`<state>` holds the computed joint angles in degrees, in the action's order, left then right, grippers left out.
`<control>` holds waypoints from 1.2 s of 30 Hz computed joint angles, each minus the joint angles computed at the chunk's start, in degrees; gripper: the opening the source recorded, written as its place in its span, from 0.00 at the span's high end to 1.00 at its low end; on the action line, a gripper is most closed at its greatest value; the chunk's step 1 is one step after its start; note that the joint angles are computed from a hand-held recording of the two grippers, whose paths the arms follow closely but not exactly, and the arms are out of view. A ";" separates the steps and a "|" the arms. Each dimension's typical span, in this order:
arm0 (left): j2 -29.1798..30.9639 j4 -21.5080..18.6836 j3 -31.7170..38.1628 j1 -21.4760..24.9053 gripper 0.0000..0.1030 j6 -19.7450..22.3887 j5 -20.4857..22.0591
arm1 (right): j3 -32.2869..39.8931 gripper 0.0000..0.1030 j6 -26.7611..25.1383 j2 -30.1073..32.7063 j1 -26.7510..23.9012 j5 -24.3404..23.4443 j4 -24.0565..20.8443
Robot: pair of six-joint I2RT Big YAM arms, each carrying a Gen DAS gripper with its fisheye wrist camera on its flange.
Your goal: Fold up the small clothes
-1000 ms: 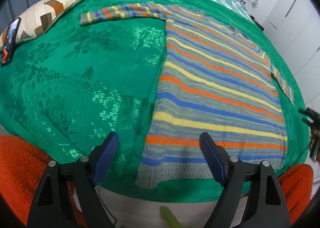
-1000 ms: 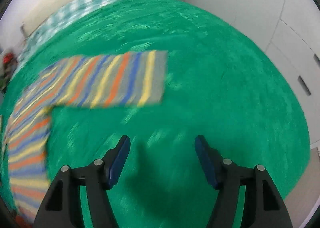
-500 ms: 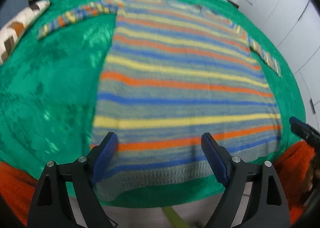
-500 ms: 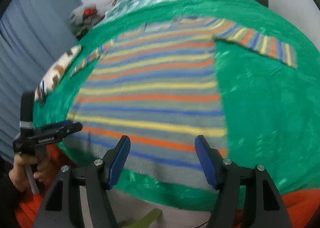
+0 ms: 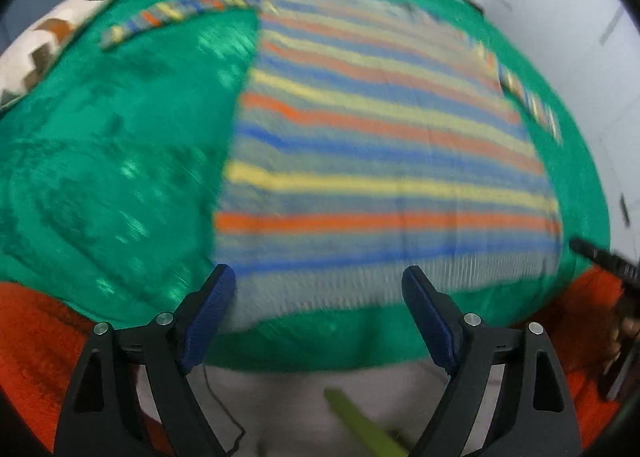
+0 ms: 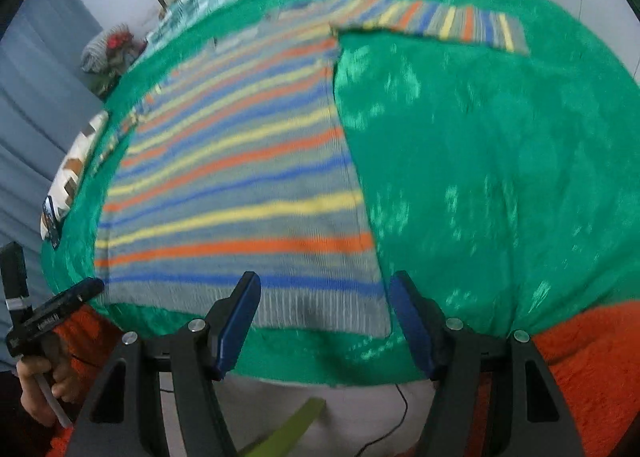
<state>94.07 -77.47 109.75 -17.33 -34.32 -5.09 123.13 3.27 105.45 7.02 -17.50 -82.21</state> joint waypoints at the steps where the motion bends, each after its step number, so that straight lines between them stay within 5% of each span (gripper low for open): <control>1: -0.21 0.88 -0.04 0.67 0.15 -0.26 -0.46 | 1.82 0.35 0.14 0.96 0.17 0.35 0.18; 7: 0.22 1.46 1.09 2.31 0.15 -1.16 -1.77 | -0.20 0.35 1.33 -1.78 0.56 3.00 6.66; 18: -1.92 2.78 -3.47 2.58 0.15 -0.80 -3.02 | -2.59 0.35 4.67 -2.85 -0.26 5.22 11.00; 36: -1.91 3.41 -4.33 2.44 0.15 0.16 -4.83 | -3.43 0.35 4.04 -2.78 -0.08 5.83 12.54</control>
<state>92.15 -74.06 105.41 -14.90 -34.16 -9.92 119.70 7.31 102.67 6.95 -11.67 -69.68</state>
